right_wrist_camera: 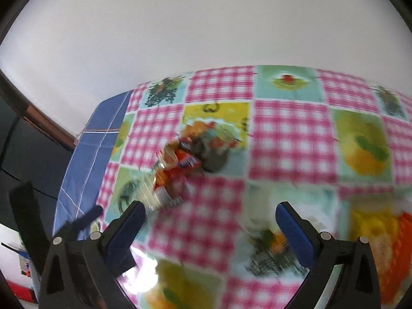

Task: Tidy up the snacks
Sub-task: 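Grasp the clear biscuit pack with the left tool while the right tool grasps the red candy bag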

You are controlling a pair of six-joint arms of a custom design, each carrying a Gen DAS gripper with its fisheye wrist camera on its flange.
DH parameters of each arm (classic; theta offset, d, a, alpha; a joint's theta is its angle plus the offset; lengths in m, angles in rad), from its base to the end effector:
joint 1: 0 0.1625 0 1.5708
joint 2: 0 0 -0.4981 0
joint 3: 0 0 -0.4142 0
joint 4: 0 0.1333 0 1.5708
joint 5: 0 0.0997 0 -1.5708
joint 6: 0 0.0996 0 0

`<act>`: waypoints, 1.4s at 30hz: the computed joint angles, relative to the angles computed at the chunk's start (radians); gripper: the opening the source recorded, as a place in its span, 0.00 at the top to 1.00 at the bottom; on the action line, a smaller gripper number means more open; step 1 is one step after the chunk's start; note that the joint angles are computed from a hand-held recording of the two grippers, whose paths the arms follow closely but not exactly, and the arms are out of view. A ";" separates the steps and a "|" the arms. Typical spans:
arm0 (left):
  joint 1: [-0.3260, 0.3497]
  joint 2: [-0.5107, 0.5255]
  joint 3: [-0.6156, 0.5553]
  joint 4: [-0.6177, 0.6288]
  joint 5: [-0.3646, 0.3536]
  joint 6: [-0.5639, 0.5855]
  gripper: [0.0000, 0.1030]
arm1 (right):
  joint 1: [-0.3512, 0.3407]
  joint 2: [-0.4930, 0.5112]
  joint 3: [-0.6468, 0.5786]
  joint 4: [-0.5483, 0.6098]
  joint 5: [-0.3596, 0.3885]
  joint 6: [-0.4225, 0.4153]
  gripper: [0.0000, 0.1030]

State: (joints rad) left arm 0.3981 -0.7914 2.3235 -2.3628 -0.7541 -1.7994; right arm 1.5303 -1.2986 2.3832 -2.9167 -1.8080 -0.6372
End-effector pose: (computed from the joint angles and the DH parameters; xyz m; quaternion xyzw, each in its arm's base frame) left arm -0.2831 -0.3424 -0.0147 -0.1271 0.8583 -0.3408 0.3621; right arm 0.0916 -0.4529 0.2083 0.2747 -0.9456 0.0830 0.1536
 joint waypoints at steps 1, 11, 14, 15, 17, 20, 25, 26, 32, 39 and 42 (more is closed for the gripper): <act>0.009 0.004 0.002 -0.020 0.005 0.021 0.03 | 0.007 0.025 -0.012 0.003 -0.004 0.009 0.00; 0.074 0.033 0.004 -0.166 0.052 0.175 0.03 | 0.061 0.209 -0.099 -0.032 -0.046 0.003 0.06; 0.088 0.037 -0.007 -0.152 0.054 0.195 0.03 | 0.064 0.235 -0.116 -0.029 -0.061 -0.001 0.14; 0.092 0.038 -0.010 -0.152 0.054 0.202 0.03 | 0.063 0.240 -0.122 -0.019 -0.063 -0.001 0.20; 0.098 0.041 -0.016 -0.142 0.054 0.202 0.03 | 0.055 0.239 -0.130 0.008 -0.042 0.000 0.27; 0.108 0.045 -0.024 -0.135 0.051 0.203 0.03 | 0.041 0.219 -0.140 0.040 -0.012 0.003 0.38; 0.129 0.051 -0.037 -0.112 0.037 0.198 0.03 | 0.025 0.187 -0.145 0.045 -0.038 -0.018 0.50; 0.132 0.050 -0.039 -0.102 0.035 0.189 0.03 | 0.016 0.179 -0.146 0.054 -0.039 -0.022 0.50; 0.141 0.037 -0.035 -0.064 0.038 0.129 0.18 | -0.038 0.142 -0.134 0.068 -0.064 -0.051 0.52; 0.123 0.045 -0.050 -0.036 0.012 0.104 0.47 | -0.092 0.076 -0.085 0.063 -0.056 -0.094 0.54; 0.100 0.050 -0.045 -0.055 -0.020 0.070 0.48 | -0.115 0.030 -0.057 0.079 -0.037 -0.095 0.56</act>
